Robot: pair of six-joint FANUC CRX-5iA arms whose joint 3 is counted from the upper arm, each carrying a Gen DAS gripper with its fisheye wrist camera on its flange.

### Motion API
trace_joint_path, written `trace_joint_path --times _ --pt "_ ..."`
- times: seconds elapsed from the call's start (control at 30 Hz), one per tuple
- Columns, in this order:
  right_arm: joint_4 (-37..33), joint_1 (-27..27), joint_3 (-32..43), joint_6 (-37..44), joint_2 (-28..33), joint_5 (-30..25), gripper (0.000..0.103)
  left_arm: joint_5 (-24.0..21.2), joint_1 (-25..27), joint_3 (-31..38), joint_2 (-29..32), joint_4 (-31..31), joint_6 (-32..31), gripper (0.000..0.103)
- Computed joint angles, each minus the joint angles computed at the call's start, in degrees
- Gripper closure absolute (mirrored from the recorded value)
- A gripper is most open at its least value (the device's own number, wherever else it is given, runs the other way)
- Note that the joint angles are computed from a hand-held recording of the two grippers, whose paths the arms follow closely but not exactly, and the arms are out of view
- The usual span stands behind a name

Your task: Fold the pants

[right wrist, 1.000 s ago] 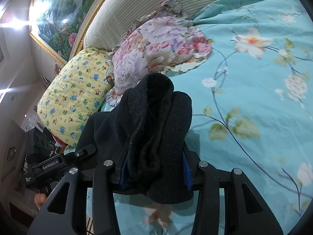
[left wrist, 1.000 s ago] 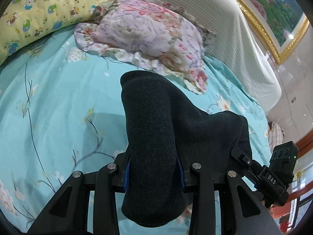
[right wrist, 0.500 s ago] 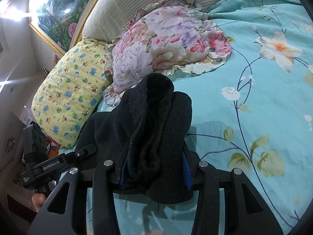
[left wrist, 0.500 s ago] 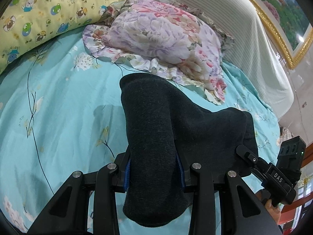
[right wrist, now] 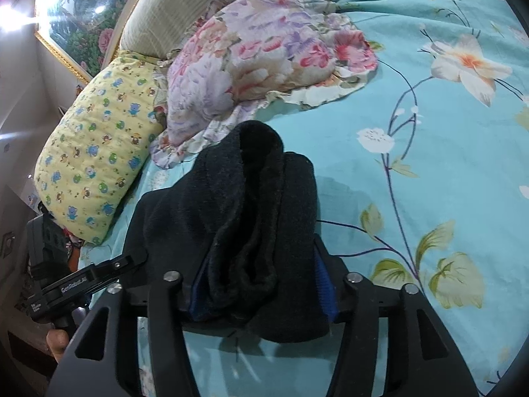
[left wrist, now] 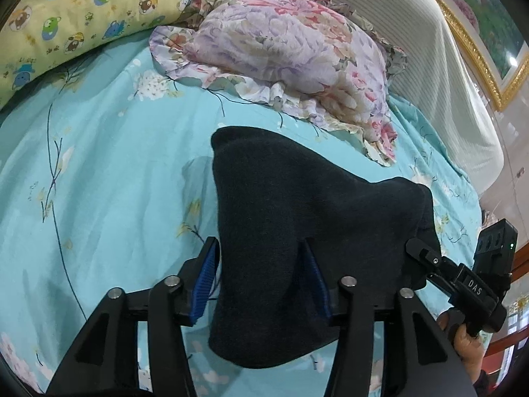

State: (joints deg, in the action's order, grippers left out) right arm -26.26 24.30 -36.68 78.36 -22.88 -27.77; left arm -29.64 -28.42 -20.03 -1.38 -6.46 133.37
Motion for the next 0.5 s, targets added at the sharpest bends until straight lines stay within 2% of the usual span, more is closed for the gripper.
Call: trace_joint_path --times 0.13,0.33,0.5 --pt "1.2 0.4 -0.6 -0.6 0.0 0.7 0.04 1.6 0.9 -1.8 -0.8 2.2 -1.4 0.045" --pt "6.3 2.6 -1.9 -4.7 -0.7 2.1 0.038 0.1 0.2 -0.6 -0.6 0.0 0.5 0.042" --pt "7.1 3.0 -2.0 -5.7 -1.0 2.0 0.038 -0.4 0.0 -0.4 -0.6 0.3 0.0 0.038"
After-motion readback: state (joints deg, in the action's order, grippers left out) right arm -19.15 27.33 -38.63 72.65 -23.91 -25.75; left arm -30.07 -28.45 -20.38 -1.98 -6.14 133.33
